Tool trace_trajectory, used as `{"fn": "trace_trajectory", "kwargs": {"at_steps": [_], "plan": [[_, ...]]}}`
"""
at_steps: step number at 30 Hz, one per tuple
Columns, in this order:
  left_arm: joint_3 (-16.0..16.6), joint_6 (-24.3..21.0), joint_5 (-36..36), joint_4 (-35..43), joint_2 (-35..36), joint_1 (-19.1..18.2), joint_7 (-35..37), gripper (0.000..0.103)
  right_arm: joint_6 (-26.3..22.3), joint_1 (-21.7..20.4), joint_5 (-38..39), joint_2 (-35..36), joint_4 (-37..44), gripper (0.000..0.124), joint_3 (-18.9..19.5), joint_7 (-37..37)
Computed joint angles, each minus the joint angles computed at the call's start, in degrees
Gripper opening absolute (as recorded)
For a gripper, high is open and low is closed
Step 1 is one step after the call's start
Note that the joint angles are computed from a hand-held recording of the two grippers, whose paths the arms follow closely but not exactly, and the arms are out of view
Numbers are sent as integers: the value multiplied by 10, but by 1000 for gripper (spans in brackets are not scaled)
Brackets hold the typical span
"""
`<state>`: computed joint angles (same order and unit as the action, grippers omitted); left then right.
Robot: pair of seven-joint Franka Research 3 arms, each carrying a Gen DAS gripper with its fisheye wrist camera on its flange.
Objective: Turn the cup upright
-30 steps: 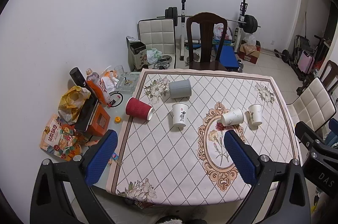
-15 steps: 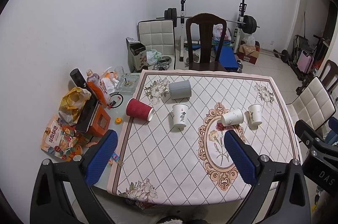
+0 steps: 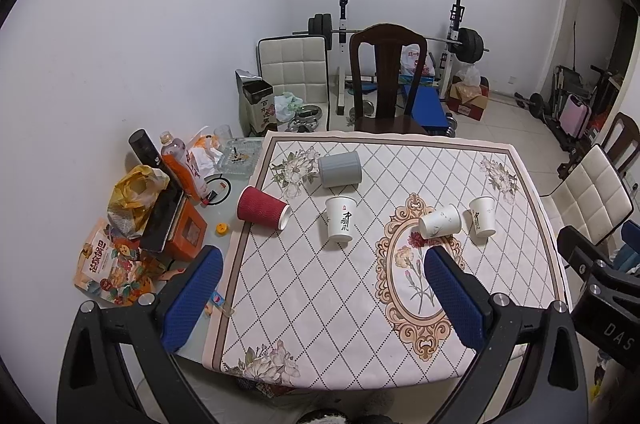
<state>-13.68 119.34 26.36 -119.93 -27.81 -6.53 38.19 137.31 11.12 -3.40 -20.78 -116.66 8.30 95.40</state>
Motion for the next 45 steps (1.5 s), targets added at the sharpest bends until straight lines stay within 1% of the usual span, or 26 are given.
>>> {"fn": "trace_trajectory", "kwargs": {"at_steps": [2,3,6,8,10,13,16,20,22,25,28,33,36,39,42,45], "plan": [[2,1,-2,3,2,-1,3,103,-2,-1,-3,1,2,103,2,4],[10,8,-5,-5,-3,-1,12,103,-4,-1,-3,3,4,103,3,7],[15,14,-11,-8,-2,1,21,103,-4,-1,-7,4,4,103,5,14],[22,22,-19,-12,-1,3,30,103,-23,0,-11,18,30,103,14,34],[27,27,-25,-13,6,7,38,103,-33,4,-5,30,39,103,10,43],[39,52,-41,-23,23,8,62,103,-56,8,9,61,51,103,-1,58],[44,80,-45,-36,47,10,90,103,-70,3,-14,95,54,103,-6,90],[44,87,-60,-17,117,8,132,103,-89,-1,-44,152,60,103,-24,133],[44,103,-70,-2,158,5,153,103,-88,-2,-52,181,61,103,-37,138],[33,101,-42,46,236,2,171,103,-96,-2,-60,239,80,103,-56,139],[28,77,-2,118,321,-10,188,103,-97,-1,-58,307,111,103,-75,128],[37,41,17,253,457,-36,250,103,-127,3,-45,414,197,102,-99,101],[47,24,33,338,532,-56,293,103,-144,3,-36,459,241,102,-111,86],[54,5,29,417,596,-70,346,102,-165,0,-28,504,291,102,-121,75],[59,-13,17,493,653,-79,407,99,-188,-6,-21,548,343,102,-131,70],[64,-33,4,565,705,-91,457,97,-221,-14,-14,589,397,102,-139,71]]}}
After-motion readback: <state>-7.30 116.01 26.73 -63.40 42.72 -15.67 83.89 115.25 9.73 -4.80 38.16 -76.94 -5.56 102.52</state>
